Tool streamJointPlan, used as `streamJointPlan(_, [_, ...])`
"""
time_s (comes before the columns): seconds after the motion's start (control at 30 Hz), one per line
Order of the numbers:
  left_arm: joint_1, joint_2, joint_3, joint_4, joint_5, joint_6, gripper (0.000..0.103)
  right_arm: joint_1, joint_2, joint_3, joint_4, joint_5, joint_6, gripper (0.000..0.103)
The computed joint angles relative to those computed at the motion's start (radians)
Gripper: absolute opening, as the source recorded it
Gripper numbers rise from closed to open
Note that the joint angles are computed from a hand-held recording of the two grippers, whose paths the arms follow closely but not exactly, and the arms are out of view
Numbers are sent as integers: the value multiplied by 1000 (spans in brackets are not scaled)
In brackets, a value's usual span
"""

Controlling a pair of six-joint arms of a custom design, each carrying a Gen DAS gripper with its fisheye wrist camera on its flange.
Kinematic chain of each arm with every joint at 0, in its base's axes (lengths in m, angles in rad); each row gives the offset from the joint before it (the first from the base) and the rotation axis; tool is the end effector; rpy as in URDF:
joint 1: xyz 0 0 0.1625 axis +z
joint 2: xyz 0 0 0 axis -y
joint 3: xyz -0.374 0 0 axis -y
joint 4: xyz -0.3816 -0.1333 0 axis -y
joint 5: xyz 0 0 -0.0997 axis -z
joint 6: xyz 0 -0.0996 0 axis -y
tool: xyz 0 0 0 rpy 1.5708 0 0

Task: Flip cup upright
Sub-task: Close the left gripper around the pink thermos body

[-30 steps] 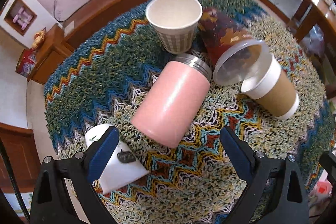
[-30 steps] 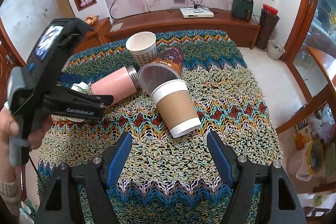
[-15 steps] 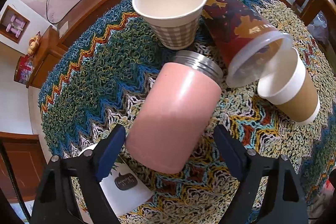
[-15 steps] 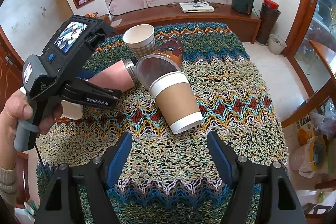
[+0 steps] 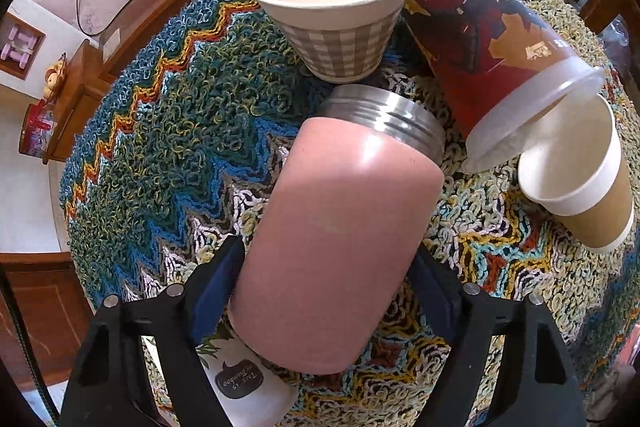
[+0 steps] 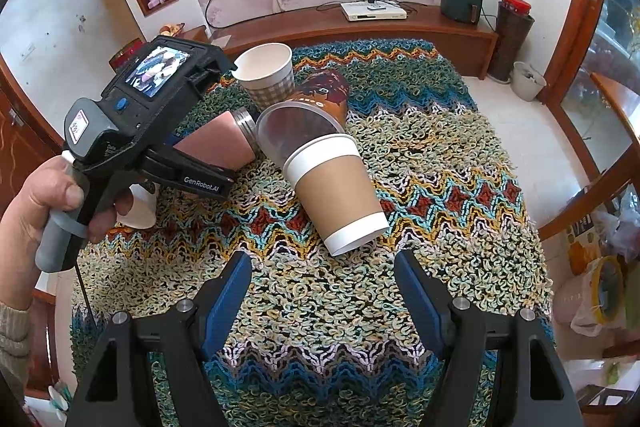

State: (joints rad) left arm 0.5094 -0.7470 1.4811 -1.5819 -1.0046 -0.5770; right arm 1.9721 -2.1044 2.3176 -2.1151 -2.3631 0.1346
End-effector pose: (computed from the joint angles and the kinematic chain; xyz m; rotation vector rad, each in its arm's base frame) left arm -0.4126 -0.4443 0.0320 0.7780 2.1197 0.1024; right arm 0.1745 -0.2516 0.3700 0.1518 -2.3847 0.6480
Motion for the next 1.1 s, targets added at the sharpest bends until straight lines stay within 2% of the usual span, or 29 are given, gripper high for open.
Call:
streamJointPlan(0.2, [13, -8, 0, -10, -23, -17, 80, -8, -4, 2, -8, 6, -4, 74])
streamJointPlan(0.4, [28, -36, 4, -3, -64, -85, 77, -4, -9, 1, 2, 11, -1, 74])
streamJointPlan(0.7, [7, -118, 73, -27, -73, -159, 74, 31, -13, -2, 14, 0, 12, 74])
streamJointPlan(0.83, [-3, -161, 123, -54, -97, -167, 74, 41, -19, -2, 19, -3, 17, 74])
streamJointPlan(1.1, [11, -176, 158, -97, -122, -157, 73, 38, -22, 0, 22, -3, 20, 74])
